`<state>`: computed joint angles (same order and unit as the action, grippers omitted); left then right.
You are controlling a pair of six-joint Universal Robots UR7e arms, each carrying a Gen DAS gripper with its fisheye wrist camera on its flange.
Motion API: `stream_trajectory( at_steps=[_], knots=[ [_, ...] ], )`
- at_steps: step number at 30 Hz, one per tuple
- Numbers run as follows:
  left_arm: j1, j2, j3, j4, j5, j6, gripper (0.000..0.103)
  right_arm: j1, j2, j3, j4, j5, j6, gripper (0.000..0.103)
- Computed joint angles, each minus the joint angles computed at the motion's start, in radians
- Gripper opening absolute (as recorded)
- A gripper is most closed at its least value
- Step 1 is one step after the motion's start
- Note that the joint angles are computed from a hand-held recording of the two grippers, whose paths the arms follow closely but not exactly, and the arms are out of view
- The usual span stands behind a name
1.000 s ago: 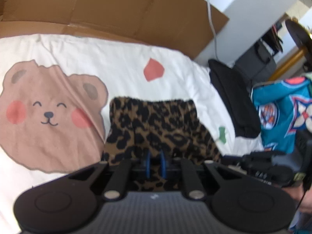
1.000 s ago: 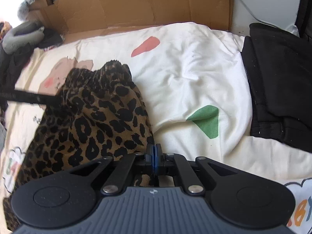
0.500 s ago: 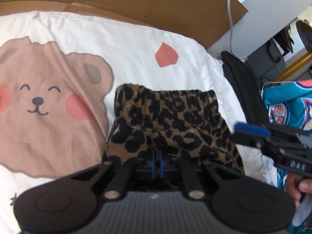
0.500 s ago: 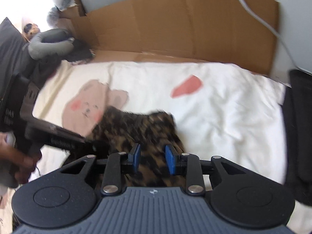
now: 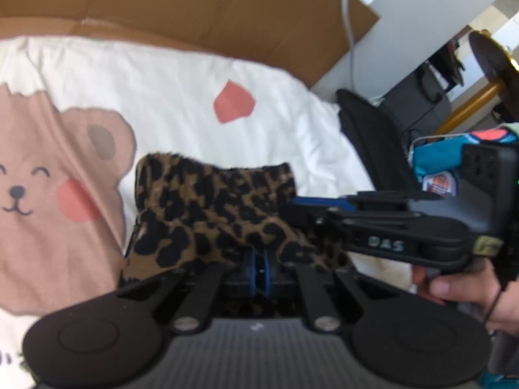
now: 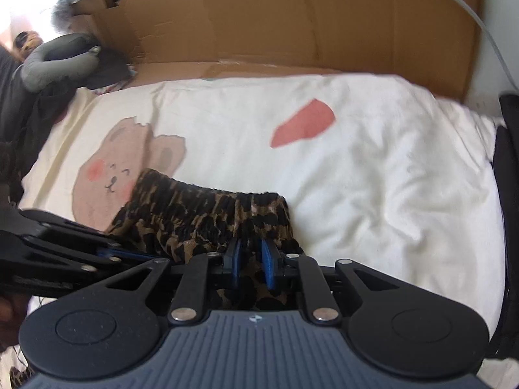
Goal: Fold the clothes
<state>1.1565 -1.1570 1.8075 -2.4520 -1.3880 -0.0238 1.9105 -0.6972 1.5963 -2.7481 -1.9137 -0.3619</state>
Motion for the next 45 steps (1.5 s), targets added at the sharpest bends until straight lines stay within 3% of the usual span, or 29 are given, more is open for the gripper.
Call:
stream_trajectory(
  at_steps=[2, 6, 8, 14, 19, 21, 27, 32, 34, 38, 45],
  knots=[
    [-0.001, 0.015, 0.000, -0.008, 0.017, -0.002, 0.003, -0.011, 0.002, -0.003, 0.008, 0.004, 0.024, 0.019],
    [0.000, 0.022, -0.007, 0.001, 0.020, -0.011, 0.003, -0.018, 0.003, 0.004, -0.008, 0.013, -0.012, 0.018],
    [-0.013, 0.010, -0.019, 0.033, 0.035, -0.022, 0.002, -0.012, -0.005, -0.002, 0.012, 0.010, 0.031, 0.018],
    [-0.038, -0.103, 0.034, -0.024, 0.031, 0.002, 0.005, 0.010, -0.123, 0.124, -0.082, 0.085, -0.003, 0.022],
    [-0.036, -0.169, 0.078, -0.033, 0.062, 0.017, 0.005, 0.006, -0.199, 0.237, -0.109, 0.113, 0.005, 0.044],
    [-0.026, -0.169, 0.081, -0.012, 0.065, 0.009, 0.005, 0.004, -0.208, 0.264, -0.094, 0.115, 0.005, 0.045],
    [-0.015, -0.148, 0.109, -0.004, 0.142, 0.007, 0.005, 0.038, -0.177, 0.297, -0.151, 0.080, -0.072, 0.045],
    [-0.021, -0.135, 0.105, -0.010, 0.186, 0.034, 0.002, 0.052, -0.105, 0.250, -0.071, -0.042, -0.115, 0.045],
    [-0.027, -0.144, 0.107, -0.007, 0.193, 0.035, 0.002, 0.041, -0.111, 0.267, -0.102, -0.041, -0.158, 0.044],
    [-0.029, -0.186, 0.124, -0.018, 0.133, 0.026, 0.004, 0.049, -0.132, 0.281, -0.121, -0.121, -0.153, 0.044],
    [-0.043, -0.265, 0.158, 0.083, 0.049, 0.022, 0.005, 0.019, -0.217, 0.352, -0.116, -0.105, -0.140, 0.044]
  ],
)
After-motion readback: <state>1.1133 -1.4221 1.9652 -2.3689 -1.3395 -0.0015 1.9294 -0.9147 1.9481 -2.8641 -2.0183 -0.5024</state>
